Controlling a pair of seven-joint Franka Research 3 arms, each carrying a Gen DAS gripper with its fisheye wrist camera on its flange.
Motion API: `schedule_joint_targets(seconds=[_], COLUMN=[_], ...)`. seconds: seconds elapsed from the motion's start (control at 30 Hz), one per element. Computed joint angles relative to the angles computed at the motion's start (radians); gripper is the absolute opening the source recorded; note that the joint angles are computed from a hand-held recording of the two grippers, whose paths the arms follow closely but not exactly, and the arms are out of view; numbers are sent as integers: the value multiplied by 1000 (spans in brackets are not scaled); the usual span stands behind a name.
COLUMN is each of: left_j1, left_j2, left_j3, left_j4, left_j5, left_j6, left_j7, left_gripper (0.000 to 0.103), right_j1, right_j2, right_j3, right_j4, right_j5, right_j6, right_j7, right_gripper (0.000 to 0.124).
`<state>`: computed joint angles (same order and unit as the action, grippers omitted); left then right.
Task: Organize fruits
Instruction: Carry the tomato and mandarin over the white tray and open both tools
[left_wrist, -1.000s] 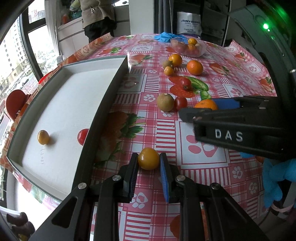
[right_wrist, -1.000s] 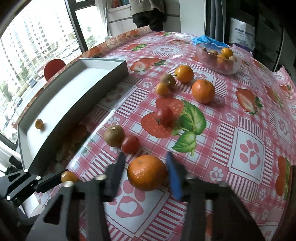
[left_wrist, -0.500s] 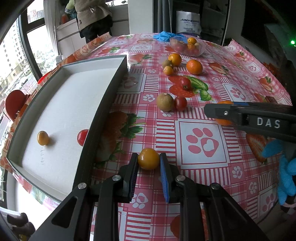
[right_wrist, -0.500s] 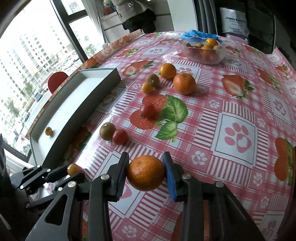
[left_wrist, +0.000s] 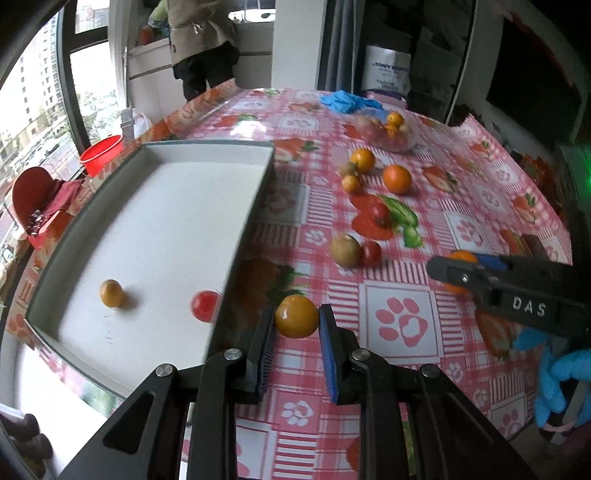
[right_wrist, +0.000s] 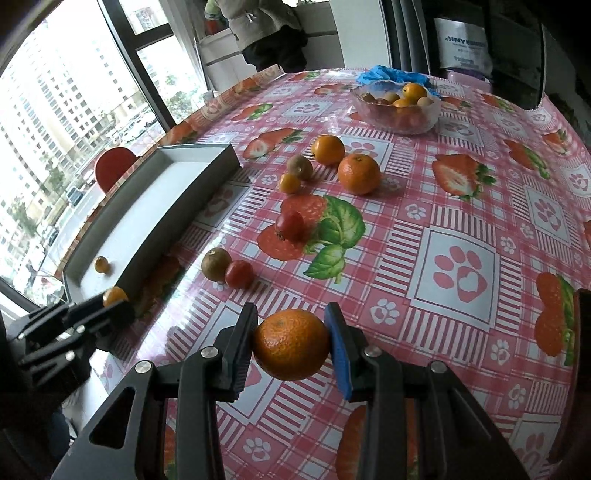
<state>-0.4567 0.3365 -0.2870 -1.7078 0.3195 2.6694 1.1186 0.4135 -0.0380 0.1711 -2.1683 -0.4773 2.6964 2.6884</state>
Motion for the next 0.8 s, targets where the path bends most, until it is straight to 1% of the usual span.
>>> schedule_joint_targets(seconds=[0.23, 0.43, 0.63, 0.8], left_j1=[8, 24, 44, 64], left_j2=[-11, -6, -8, -3], left_j3=[23, 32, 40, 44], left_j4=[-1, 13, 17, 20], left_j5=[23, 32, 34, 22], left_j6=[18, 19, 34, 47], left_j7=[-42, -67, -72, -77], left_gripper=[24, 24, 24, 24], right_j1=[10, 33, 67, 106], right_j2=[23, 64, 133, 217], right_j3=[-2, -14, -32, -51], right_j4=[38, 103, 208, 326], right_j5=[1, 14, 39, 96], right_j6=[-10, -27, -45, -73], right_j7=[-24, -61, -119, -209], right_gripper=[41, 41, 41, 41])
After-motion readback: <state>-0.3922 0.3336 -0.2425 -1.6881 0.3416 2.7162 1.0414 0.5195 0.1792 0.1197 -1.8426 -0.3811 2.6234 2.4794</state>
